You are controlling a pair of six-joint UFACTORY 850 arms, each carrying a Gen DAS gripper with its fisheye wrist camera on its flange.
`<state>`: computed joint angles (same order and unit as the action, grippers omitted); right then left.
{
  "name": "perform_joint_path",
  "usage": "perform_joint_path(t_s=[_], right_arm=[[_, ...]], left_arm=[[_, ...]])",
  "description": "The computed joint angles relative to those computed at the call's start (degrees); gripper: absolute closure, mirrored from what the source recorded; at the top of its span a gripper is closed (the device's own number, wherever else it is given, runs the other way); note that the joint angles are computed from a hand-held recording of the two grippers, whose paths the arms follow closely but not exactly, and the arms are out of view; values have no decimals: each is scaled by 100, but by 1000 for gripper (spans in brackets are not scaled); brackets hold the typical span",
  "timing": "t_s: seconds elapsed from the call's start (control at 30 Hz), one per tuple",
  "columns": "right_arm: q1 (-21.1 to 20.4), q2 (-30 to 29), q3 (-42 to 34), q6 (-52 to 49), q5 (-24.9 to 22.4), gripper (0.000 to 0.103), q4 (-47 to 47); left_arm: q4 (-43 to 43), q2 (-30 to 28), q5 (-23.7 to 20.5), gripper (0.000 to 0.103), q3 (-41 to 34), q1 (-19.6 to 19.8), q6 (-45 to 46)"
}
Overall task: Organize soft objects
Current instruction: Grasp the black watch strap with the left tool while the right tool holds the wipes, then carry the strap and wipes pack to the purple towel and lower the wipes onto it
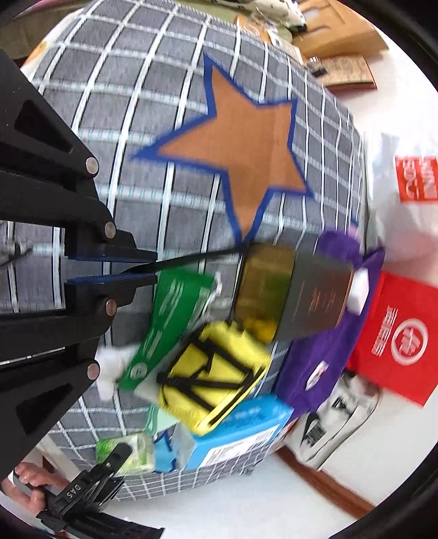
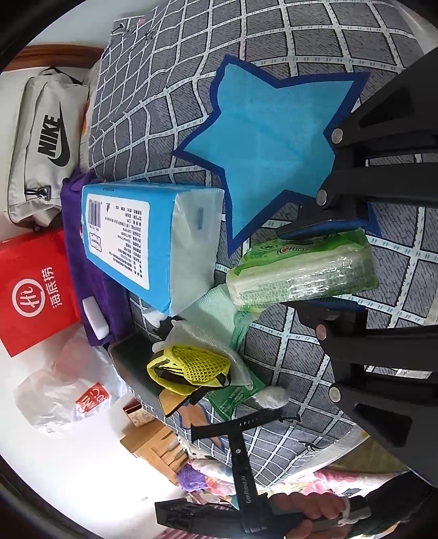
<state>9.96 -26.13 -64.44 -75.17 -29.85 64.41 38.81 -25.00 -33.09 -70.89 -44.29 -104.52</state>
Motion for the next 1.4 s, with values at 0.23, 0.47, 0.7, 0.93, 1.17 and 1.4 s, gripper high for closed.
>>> perform_joint_path(t_s=[0.23,0.47,0.7,0.93,1.17,1.4], right_arm=[[4,-66,-56,177,1,72,-143],[4,-91,-76,184,8,72,-171],[6,-107,-83,169,79,72,-222],[-2,-118,-80,100,67,71,-163],[42,-114,-29,-138,183,68,6],[79,41,66,-275,388,83,68]], left_arm=[[-407,-70,-265,93,62,107,288],[-285,-370,-448,34,-215,97,170],[40,-636,-1079,81,-551,-76,205],[193,-422,-682,80,-218,-82,207],[544,-597,-963,77,-384,-152,-153],[424,-355,-564,83,-138,-88,-210]])
